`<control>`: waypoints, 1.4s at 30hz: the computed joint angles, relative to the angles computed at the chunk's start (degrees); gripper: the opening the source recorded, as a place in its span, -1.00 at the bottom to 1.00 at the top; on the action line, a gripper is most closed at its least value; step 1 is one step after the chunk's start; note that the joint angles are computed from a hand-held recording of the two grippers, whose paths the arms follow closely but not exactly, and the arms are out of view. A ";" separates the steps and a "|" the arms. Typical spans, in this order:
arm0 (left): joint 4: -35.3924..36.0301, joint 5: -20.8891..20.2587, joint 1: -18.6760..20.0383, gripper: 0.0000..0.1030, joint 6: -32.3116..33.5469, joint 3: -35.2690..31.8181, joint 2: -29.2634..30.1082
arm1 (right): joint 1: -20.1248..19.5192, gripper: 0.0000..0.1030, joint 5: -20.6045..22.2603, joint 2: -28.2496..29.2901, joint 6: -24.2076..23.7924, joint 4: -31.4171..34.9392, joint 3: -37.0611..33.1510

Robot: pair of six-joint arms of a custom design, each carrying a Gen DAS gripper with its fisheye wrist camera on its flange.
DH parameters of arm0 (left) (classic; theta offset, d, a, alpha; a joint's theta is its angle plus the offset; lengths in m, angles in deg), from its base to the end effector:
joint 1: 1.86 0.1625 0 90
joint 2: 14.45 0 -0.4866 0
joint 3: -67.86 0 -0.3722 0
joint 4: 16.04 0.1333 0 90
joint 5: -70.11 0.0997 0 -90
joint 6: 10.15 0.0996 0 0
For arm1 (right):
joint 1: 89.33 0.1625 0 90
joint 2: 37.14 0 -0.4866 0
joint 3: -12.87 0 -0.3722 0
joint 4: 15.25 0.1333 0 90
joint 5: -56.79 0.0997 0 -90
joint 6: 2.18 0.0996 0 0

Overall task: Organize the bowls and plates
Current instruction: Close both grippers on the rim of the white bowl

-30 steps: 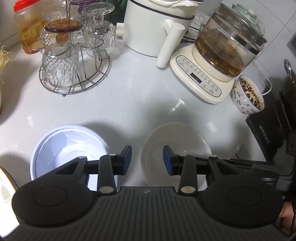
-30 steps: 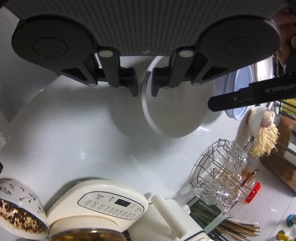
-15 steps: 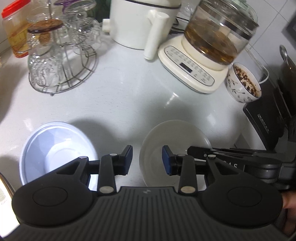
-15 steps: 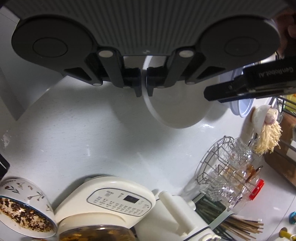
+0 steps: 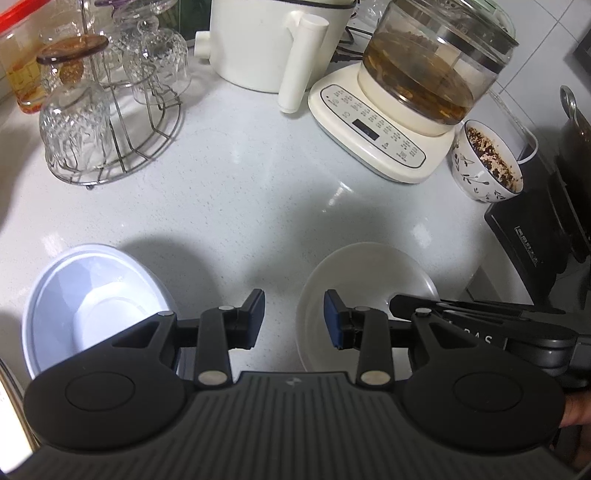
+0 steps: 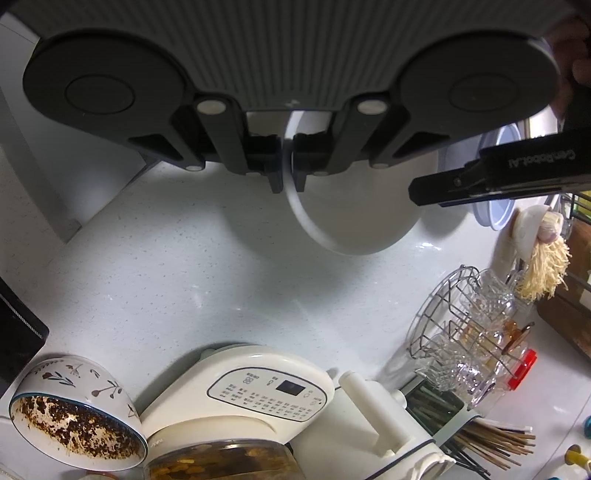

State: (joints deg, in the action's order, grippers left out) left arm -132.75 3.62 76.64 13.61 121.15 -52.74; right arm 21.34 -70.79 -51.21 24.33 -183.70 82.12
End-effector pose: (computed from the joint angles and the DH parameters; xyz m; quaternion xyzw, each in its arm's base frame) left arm -0.0014 -0.8749 0.2985 0.2752 0.9345 -0.0777 0.2122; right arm 0.3529 -0.7297 -0.0579 -0.1121 -0.9227 0.3012 0.2127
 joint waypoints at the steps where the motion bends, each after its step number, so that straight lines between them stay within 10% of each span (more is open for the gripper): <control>1: 0.33 -0.16 0.04 -0.22 -0.12 -0.12 0.09 | -0.03 -0.85 0.07 -0.07 0.14 -0.09 0.15; 11: 0.18 0.15 -0.03 -0.81 0.79 0.31 0.47 | -0.15 -0.84 0.79 -0.12 0.72 -1.48 0.89; 42: 5.99 -8.83 -0.69 -0.81 2.59 -6.67 -3.15 | 6.55 -0.83 -7.97 1.87 -2.16 -2.74 -6.29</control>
State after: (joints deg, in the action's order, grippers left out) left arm -126.76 -5.21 75.95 16.20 114.48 -55.89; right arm 27.89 -78.76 -49.34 22.17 -186.43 75.83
